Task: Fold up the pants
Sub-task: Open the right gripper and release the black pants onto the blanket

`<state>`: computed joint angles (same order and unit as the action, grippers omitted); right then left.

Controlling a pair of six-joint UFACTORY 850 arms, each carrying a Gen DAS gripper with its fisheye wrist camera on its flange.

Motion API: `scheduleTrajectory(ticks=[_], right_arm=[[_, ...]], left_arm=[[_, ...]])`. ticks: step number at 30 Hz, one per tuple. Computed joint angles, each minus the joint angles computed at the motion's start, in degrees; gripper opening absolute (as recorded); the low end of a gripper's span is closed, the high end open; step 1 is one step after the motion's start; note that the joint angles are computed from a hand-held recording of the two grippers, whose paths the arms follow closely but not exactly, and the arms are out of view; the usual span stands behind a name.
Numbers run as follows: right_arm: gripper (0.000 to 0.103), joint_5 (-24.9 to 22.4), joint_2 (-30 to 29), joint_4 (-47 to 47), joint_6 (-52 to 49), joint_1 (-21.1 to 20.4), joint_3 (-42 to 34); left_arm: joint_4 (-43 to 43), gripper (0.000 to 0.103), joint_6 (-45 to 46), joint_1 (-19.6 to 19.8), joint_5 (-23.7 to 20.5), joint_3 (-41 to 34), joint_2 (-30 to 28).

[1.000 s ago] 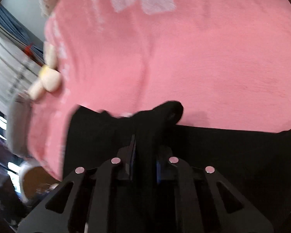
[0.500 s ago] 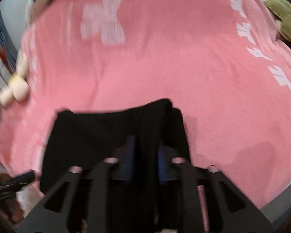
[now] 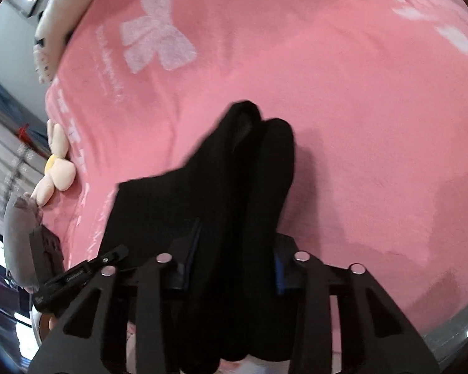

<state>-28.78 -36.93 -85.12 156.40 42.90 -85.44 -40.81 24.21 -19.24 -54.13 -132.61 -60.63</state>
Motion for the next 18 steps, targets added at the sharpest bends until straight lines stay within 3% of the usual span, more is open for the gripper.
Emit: scheduleTrajectory(ticks=[2,6,7,9,11,13,15,16,17,18], right_arm=[[0.032,-0.49,-0.06,-4.46,2.45,0.94,-2.20],[0.032,-0.95,-2.70,-5.25,-3.93,2.95,-10.24],[0.035,-1.08,-4.08,-1.89,-8.45,3.21,-12.91],[0.044,-1.80,-8.70,9.83,-20.45,3.13,-19.27],[0.046,-7.39,-14.13,21.82,-31.04,3.27,-25.21],[0.045,-18.24,-18.80,30.00,-39.33,4.29,-31.42],[0.037,-20.77,-18.79,28.59,-38.02,5.56,-33.12],[0.029,-18.43,-17.43,25.41,-34.99,5.77,-31.83],[0.016,-15.11,-16.74,23.27,-34.36,5.57,-32.14],[0.010,-13.12,-17.30,22.70,-36.13,5.29,-34.17]], left_arm=[[-4.81,0.019,2.99,1.70,-0.64,0.20,1.19],[-5.59,0.018,7.84,4.18,3.37,5.78,7.28],[-3.82,0.019,7.85,4.99,5.25,7.62,9.08],[1.37,0.034,5.36,5.82,7.10,9.52,10.62],[13.24,0.042,-1.78,5.41,11.31,12.56,11.99],[25.23,0.042,-6.94,4.36,19.78,20.49,15.90],[32.48,0.043,-10.83,3.29,22.87,23.75,18.26],[32.50,0.044,-10.63,2.93,24.24,25.14,19.56],[30.33,0.051,-8.74,2.95,24.70,25.25,19.93],[28.24,0.061,-6.99,2.66,25.64,25.74,20.48]])
